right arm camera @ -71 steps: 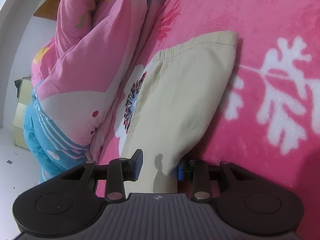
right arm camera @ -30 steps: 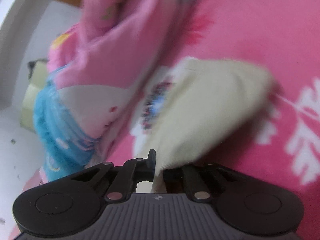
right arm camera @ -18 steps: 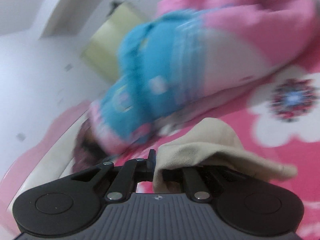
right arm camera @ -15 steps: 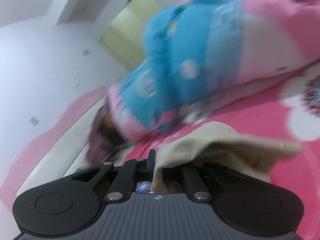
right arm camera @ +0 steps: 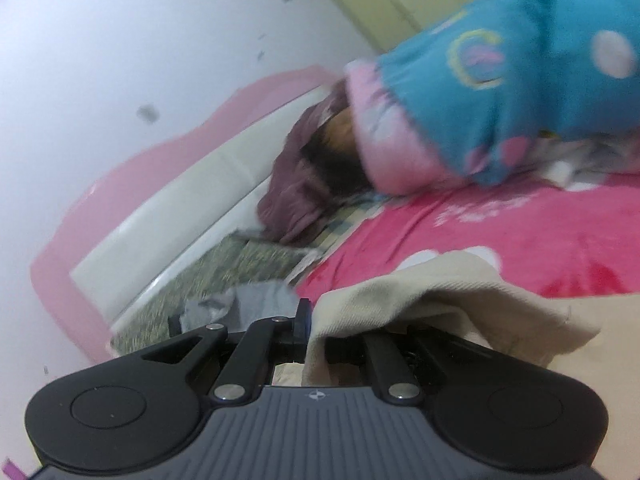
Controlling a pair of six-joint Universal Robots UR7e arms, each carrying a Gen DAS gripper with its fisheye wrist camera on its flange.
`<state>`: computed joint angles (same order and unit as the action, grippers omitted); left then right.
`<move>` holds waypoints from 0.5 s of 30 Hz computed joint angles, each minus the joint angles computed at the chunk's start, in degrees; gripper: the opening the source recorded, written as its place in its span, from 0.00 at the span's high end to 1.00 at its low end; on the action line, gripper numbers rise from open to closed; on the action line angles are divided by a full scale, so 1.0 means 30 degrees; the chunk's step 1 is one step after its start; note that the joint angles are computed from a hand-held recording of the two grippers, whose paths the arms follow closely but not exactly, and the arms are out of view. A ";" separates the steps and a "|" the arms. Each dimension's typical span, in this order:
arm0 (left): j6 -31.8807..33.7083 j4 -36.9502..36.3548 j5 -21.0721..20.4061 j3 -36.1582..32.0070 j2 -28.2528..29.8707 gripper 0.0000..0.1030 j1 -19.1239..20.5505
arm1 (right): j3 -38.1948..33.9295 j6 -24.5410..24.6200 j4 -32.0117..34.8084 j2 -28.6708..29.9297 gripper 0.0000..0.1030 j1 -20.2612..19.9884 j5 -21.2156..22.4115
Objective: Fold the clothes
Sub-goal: 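Lift the leg hem with the right tool and fold it toward the waistband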
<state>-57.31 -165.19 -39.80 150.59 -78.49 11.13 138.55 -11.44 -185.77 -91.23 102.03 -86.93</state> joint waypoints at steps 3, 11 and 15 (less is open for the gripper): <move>-0.2855 0.3636 0.0685 0.0365 -0.2726 0.15 0.0229 | -0.0800 -0.1662 -0.0112 0.2185 0.95 0.1354 -0.0986; -0.9754 1.4358 0.2612 0.0903 -1.1004 0.16 -0.0040 | -0.3810 -0.8347 -0.0589 1.0506 0.92 0.5624 -0.8491; -1.2433 1.9198 0.3020 0.0533 -1.3572 0.16 -0.0133 | -0.5334 -1.1074 0.0358 1.3302 0.80 0.7044 -1.1954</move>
<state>-94.61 -107.59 -30.74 152.19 -119.21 10.73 122.55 -44.66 -184.70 -51.32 123.16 -122.79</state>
